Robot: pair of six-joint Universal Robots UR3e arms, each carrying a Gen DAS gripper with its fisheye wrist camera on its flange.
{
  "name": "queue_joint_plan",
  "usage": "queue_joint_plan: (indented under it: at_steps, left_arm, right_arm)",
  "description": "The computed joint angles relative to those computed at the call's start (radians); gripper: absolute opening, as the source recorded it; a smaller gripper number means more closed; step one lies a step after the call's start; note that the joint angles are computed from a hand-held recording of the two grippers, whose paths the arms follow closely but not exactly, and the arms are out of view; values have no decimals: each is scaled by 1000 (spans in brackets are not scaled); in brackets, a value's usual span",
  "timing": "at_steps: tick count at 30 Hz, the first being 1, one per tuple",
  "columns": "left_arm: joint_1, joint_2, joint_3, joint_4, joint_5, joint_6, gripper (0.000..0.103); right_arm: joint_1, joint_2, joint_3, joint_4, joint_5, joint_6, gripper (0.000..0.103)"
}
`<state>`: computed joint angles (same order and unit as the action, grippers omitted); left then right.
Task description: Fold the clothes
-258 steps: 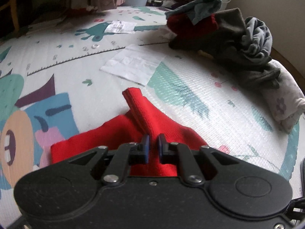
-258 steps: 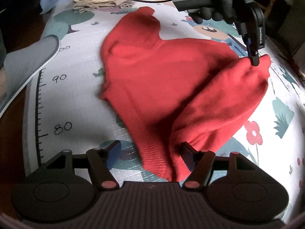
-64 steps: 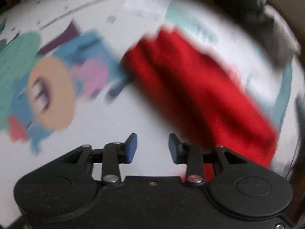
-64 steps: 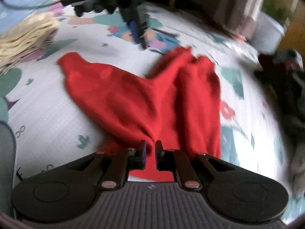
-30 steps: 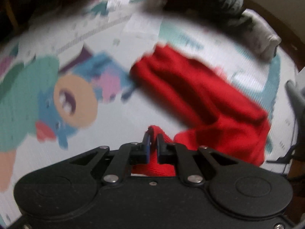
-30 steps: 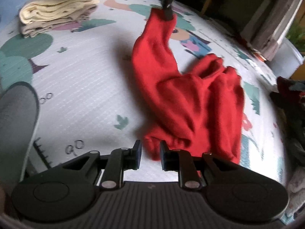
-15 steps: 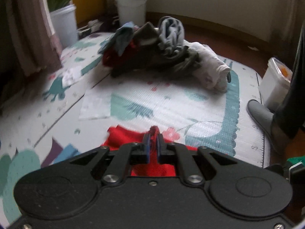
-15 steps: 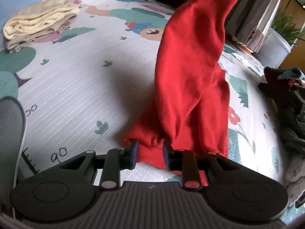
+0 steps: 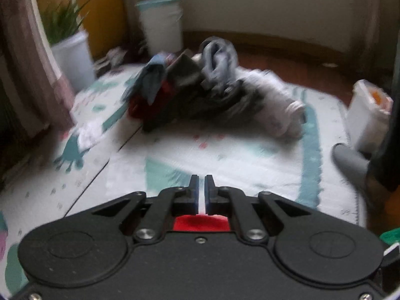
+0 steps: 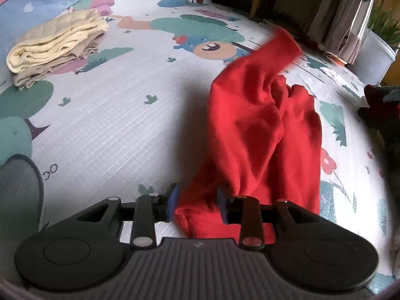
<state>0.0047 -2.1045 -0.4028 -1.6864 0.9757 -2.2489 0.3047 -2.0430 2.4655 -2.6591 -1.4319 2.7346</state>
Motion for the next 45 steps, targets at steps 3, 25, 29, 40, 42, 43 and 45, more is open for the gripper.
queue_joint_plan:
  at_steps: [3,25,29,40,42,43,45]
  left_arm:
    - [0,-8,-41,10,145,-4,41]
    - [122,-90,-673,644,315,-312,51]
    - [109,-146,-595,552,316,-246,35]
    - [47,3,-657,585,302,-18,5]
    - [52,66,-647,564,244,18,5]
    - [52,90,-626,539,215,37,5]
    - [43,143,-592,501,160,87,5]
  right_arm:
    - [-12,1,-4,19,23,-10,36]
    - [4,107,26,-68,4,70,37]
    - [-1,127,29,-90,13,101,37]
    - [-17,102,43,-87,29,114,38]
    - [-20,87,46,-77,30,109,38]
    - [-24,77,50,-73,31,105,38]
    - [-32,60,55,-60,32,99,39]
